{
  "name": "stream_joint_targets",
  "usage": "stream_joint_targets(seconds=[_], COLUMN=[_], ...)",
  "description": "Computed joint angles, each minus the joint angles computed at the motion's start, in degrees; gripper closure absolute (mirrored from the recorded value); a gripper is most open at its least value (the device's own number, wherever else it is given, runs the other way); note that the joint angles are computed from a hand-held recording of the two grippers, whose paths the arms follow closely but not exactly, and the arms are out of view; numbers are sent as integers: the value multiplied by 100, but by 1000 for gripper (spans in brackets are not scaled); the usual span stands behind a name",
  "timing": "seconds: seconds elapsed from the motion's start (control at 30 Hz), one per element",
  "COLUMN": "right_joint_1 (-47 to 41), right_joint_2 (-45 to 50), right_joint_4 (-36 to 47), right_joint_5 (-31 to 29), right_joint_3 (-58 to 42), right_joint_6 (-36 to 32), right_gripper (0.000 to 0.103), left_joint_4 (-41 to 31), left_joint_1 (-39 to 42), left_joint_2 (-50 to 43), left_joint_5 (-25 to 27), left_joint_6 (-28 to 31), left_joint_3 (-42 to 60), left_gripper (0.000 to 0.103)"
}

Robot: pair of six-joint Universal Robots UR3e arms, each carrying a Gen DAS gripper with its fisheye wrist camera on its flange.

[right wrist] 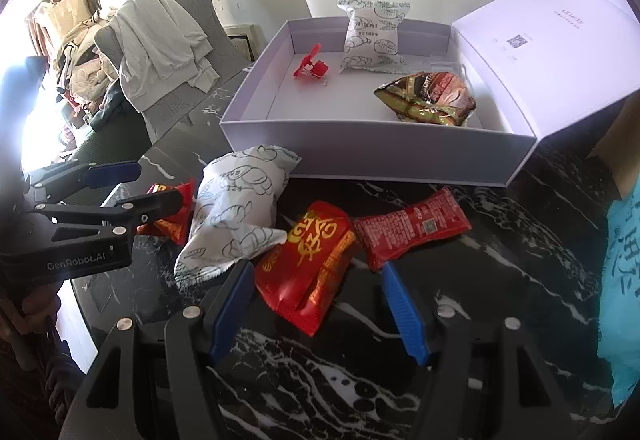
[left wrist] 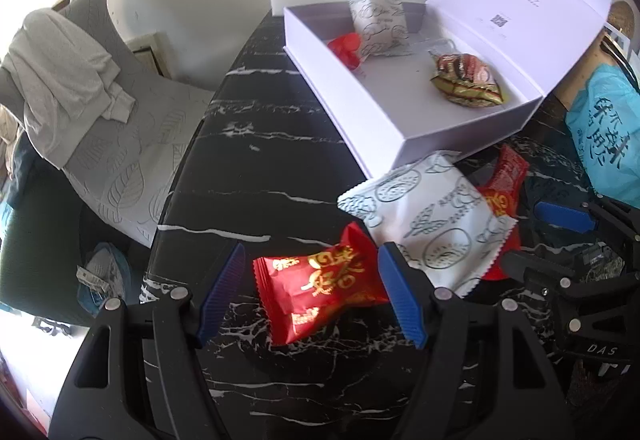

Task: Organize objects
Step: 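Withdraw both tools from the box toward the red candy packets, then grasp a red candy packet with the left tool while the right tool grasps another red packet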

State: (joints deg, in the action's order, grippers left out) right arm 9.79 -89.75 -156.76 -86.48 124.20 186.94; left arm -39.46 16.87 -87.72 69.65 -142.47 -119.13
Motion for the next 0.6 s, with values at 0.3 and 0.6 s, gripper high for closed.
stream_joint_targets(seconds=[0.3, 0.6], right_joint_1=[117, 118], right_joint_2=[554, 773], right_joint_4=[232, -13], right_joint_5=[-164, -158], right_joint_3=[-553, -534], right_joint_6=[-8, -47], right_gripper=[36, 36], left_joint_4=[-213, -211], left_joint_1=[46, 6], left_joint_2=[-395, -637], left_joint_5=[-30, 20], left_joint_6=[77, 136], left_joint_3=[286, 331], left_gripper=[35, 34])
